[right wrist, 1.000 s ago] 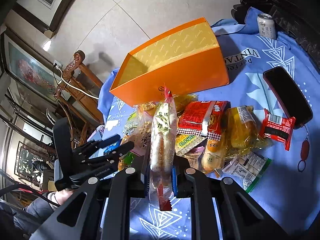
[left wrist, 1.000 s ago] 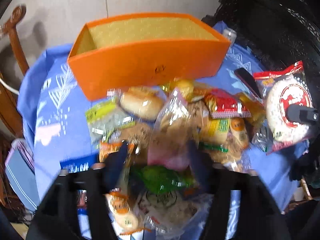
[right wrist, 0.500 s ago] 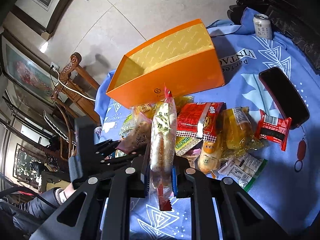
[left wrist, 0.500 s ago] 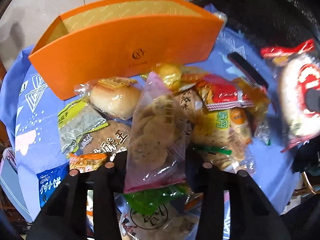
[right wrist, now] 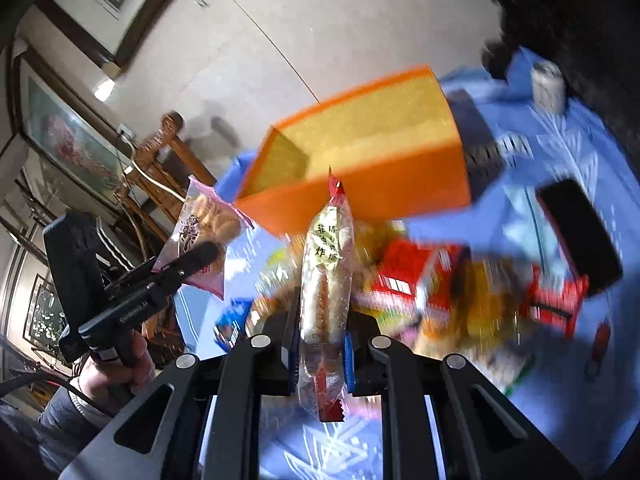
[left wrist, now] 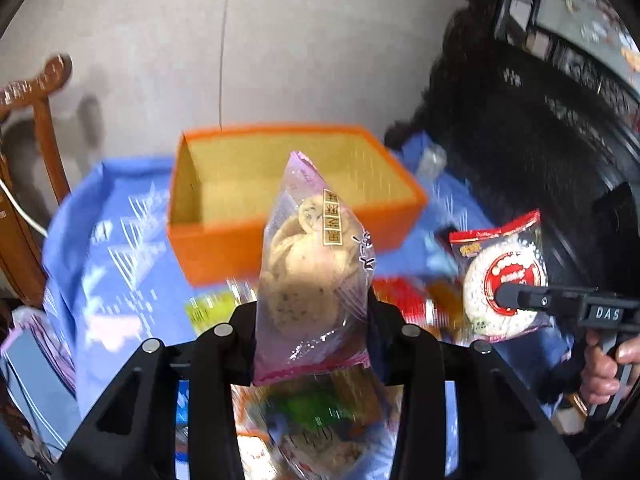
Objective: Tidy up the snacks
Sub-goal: 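Lift the pink cookie bag into the orange box and open the left tool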
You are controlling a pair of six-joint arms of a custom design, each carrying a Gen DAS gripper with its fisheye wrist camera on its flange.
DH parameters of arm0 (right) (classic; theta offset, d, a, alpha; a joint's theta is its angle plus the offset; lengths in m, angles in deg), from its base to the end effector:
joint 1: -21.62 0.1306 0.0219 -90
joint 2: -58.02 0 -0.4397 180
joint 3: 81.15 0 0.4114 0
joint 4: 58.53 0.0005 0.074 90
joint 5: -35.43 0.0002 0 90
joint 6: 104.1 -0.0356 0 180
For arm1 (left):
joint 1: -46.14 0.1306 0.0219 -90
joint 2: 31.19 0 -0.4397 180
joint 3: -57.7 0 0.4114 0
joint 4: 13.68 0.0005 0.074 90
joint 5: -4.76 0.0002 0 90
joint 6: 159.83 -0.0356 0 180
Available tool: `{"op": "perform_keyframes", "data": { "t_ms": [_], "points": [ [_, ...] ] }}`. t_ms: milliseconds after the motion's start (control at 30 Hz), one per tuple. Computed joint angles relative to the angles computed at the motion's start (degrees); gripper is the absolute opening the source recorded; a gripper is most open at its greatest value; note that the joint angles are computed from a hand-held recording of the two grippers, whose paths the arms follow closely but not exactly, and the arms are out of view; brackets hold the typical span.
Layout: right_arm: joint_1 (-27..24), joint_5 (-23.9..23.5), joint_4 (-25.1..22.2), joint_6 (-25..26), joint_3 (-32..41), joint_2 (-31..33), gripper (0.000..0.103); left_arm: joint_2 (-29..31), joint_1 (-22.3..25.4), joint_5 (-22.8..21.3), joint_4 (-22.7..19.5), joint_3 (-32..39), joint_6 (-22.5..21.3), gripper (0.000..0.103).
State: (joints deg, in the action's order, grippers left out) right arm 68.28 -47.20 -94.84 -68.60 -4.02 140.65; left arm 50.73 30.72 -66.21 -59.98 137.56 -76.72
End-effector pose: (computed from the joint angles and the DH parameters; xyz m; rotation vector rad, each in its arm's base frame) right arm 0.3169 0.3284 0.4542 0.2343 2.4029 0.7351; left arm 0.4235 -0.1294 0.4706 0.6148 2.3266 -0.4693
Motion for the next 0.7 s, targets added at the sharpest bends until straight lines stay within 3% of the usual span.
{"op": "perform_keyframes", "data": {
  "t_ms": [167, 400, 433, 467, 500, 533, 633, 700],
  "points": [
    [-3.70, 0.74, 2.04, 5.59, 4.71, 1.96, 0.016, 4.50, 0.74, 0.04, -0.76, 8.57, 2.49, 0.039],
    [-9.49, 1.53, 2.79, 14.50, 14.22, 8.70, 0.019, 13.59, -0.35, -3.97, -0.16, 21.39, 3.33, 0.042],
    [-10.03, 1.83, 2.69, 15.27, 15.18, 9.57, 0.019, 14.84, -0.58, -5.97, 0.00, 23.00, 4.01, 0.058],
    [-10.58, 2.77, 1.78, 15.92, 16.60, 10.74, 0.030, 15.86, -0.88, -8.34, -0.18, 24.45, 4.70, 0.073],
    [-10.98, 3.73, 0.29, 16.02, 17.98, 11.74, 0.050, 16.29, -1.25, -11.75, 0.06, 25.34, 5.86, 0.096],
    [-11.12, 5.55, -2.10, 15.06, 19.51, 12.53, 0.054, 16.11, -1.43, -14.27, 1.27, 25.33, 6.93, 0.097],
    [-10.15, 7.59, 0.12, 16.58, 17.24, 10.43, 0.063, 13.31, -0.47, -13.30, 6.34, 21.93, 6.57, 0.099],
    [-9.25, 8.41, -0.52, 16.09, 14.82, 8.74, 0.066, 11.46, 0.01, -14.25, 6.81, 19.06, 5.64, 0.099]
  ]
}}
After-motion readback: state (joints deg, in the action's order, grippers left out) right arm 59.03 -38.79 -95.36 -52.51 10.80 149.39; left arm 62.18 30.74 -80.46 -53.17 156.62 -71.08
